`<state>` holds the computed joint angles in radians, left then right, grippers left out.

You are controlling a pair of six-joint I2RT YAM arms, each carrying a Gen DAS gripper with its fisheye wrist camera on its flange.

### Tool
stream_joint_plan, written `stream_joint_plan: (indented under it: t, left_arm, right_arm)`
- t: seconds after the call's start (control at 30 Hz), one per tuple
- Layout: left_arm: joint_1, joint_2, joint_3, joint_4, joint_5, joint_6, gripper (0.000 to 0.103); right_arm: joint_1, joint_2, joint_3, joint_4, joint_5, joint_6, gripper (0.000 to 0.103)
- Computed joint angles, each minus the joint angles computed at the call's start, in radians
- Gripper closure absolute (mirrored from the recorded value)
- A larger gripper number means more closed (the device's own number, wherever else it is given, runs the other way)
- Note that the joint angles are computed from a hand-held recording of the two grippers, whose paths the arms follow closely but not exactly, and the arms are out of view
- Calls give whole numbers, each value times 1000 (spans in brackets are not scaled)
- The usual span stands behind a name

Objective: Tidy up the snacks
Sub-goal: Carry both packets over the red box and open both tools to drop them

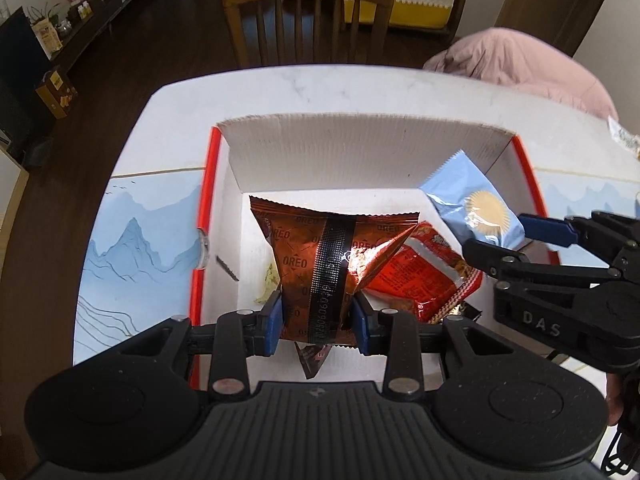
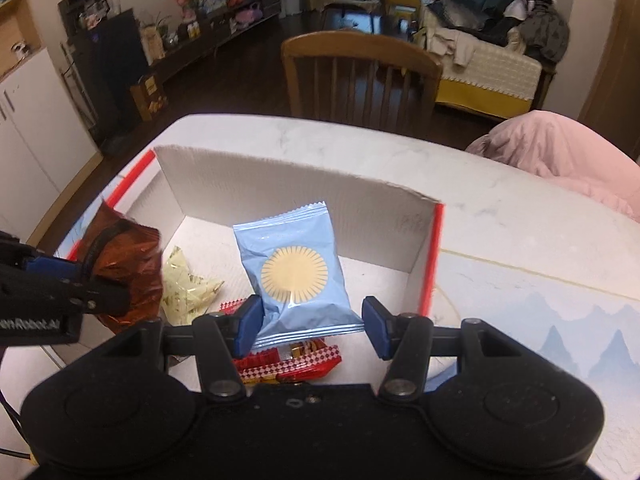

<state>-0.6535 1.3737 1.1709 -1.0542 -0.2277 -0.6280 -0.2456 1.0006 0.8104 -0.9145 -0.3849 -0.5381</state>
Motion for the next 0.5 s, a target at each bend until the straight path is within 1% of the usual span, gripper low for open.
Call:
stream_joint_plan:
  t: [0.13,0.27,0.5]
  left_arm:
    - [2,60,4,21,4,17,69]
    - [10,113,18,31,13,34,69]
    - [13,176,43,35,17,57,69]
  right_arm:
    - [55,18,-18,23,27,-14,49]
    - [53,64,-7,15,2,-47,49]
    - [102,101,-18,25,53,-38,49]
